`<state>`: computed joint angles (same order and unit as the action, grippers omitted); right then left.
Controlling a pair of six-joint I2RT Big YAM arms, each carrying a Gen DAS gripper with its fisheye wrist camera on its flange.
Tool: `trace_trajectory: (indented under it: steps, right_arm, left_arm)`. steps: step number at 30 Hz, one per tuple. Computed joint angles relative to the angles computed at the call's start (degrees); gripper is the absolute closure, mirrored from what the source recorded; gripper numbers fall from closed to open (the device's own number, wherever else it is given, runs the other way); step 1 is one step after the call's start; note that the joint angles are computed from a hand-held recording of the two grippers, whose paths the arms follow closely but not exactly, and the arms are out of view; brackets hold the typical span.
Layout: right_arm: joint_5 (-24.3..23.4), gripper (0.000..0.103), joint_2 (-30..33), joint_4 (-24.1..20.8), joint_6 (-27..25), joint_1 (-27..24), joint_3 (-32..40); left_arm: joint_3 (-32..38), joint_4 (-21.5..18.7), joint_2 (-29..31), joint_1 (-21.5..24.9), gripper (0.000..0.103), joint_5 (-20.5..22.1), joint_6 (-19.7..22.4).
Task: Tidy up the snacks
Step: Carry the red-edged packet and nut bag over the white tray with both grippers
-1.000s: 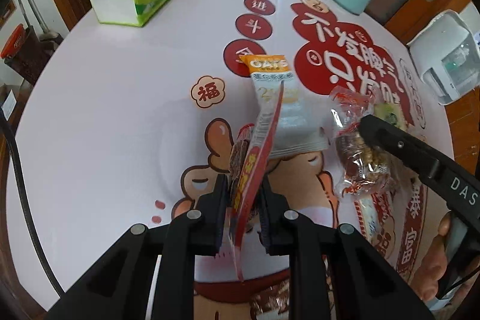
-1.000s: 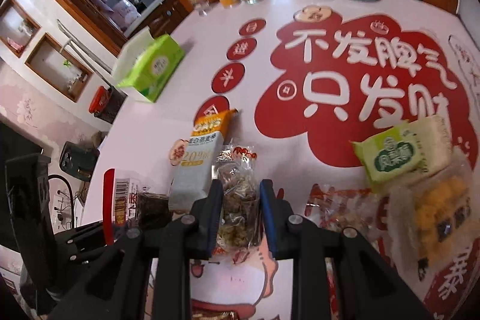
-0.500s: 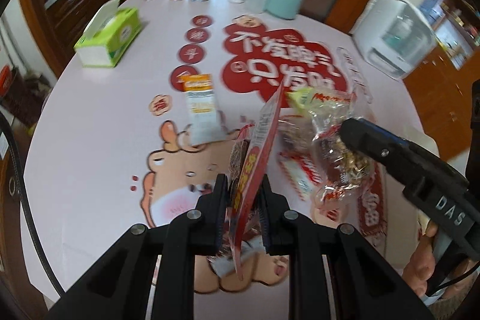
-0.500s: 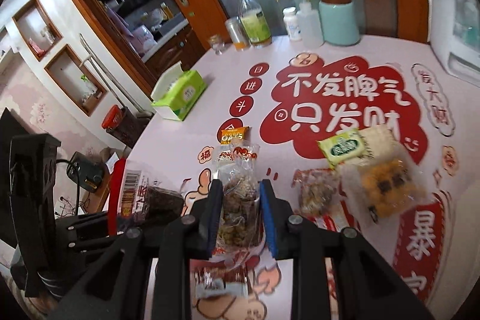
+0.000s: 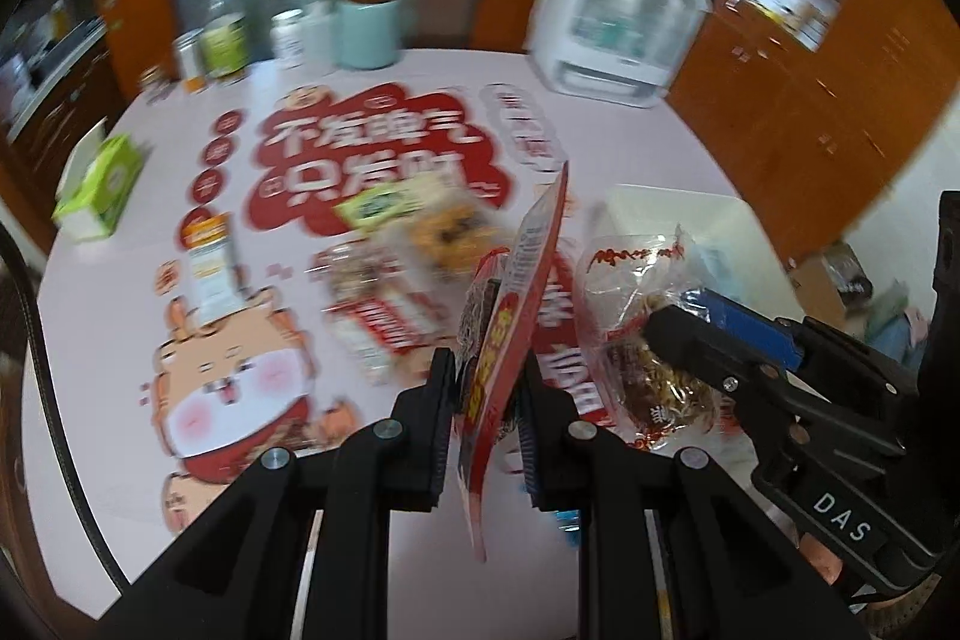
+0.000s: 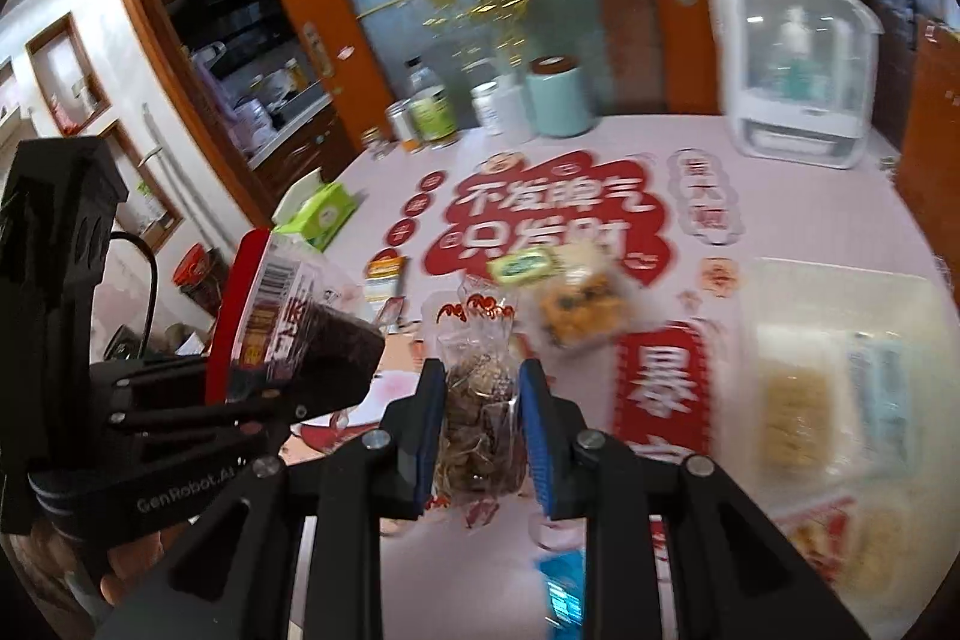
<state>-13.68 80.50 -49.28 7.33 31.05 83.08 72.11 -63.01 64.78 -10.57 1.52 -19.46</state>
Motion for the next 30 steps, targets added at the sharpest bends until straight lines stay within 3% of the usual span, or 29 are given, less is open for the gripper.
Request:
trace_trajectory:
  steps: [9,15,21,30]
  right_arm:
    - [-0.8,0.078,-8.0,-0.7,-3.9,-13.9,-5.5]
    - [-1.7,0.078,-8.9,-1.8,-8.1,-22.1,-5.9]
    - [-4.0,0.077,-7.8,-2.6,-10.6,-27.8,-5.7]
    - [-5.4,0.077,-4.9,-5.2,-13.5,-30.4,-4.7]
  left_arm:
    - [8.9,1.9,9.5,-15.3,0.085,-5.3,-5.4]
    - [15.0,1.5,15.9,-21.0,0.085,-7.2,-8.1]
    - [20.7,-0.6,21.7,-23.7,0.085,-9.1,-9.1]
    - [27.5,-4.9,29.8,-25.5,0.085,-10.3,-9.4]
